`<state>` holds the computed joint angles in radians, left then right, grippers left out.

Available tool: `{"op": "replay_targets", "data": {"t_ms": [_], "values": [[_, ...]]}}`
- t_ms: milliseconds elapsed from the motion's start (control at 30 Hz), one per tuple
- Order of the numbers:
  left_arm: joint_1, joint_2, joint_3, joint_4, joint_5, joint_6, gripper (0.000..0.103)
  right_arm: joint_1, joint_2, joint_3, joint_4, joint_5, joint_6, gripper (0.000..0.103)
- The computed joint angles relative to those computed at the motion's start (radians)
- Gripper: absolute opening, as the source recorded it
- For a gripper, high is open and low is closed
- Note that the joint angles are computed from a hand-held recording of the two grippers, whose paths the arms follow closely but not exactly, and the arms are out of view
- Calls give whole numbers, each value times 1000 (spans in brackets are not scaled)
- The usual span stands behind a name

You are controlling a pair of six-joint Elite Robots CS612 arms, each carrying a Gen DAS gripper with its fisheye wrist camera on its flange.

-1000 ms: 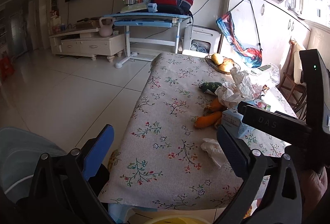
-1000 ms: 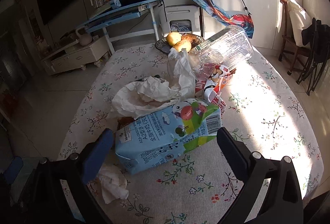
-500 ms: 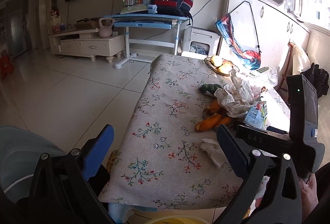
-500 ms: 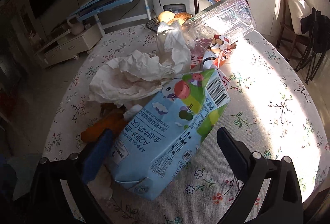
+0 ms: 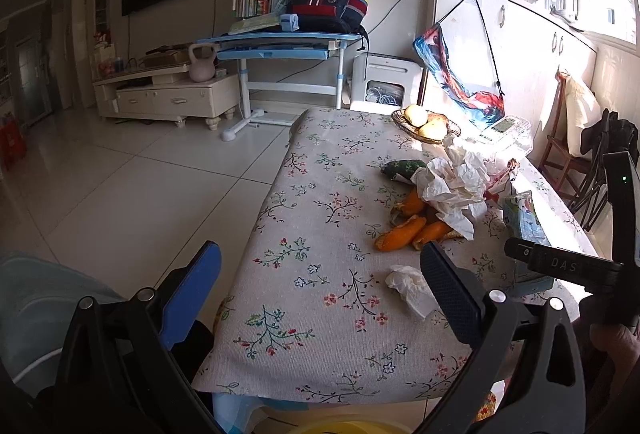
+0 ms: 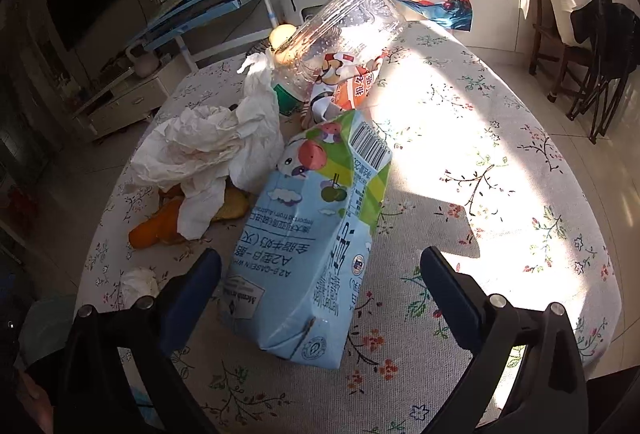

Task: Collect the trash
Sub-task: 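Close the right gripper on the blue milk carton, then grasp the white plastic bag with the left gripper while the right holds the carton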

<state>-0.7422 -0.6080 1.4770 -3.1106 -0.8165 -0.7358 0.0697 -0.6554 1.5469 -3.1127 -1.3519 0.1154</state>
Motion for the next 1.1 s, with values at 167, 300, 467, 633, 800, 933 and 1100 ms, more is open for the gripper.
{"op": "replay_targets", "data": {"t_ms": [167,300,467,633,800,933,1100], "values": [[0,3,-9,22,0,8,97,-2,7,-16,28,36,-12,95],[6,5,-14,40,-21,0,97,-21,1,-24,91,102,-81,71],[16,19,-51,89,-82,15,97,-44,-17,8,76,132,-130,50],[20,49,-127,135,-114,87,97,-58,-4,11,54,170,-101,50],[27,113,-286,228,-108,205,97,-69,4,8,42,212,-96,50],[38,174,-435,339,-119,232,97,-78,9,3,49,253,-79,50],[52,245,-611,495,-161,224,97,-89,17,-11,70,294,-69,50]]}}
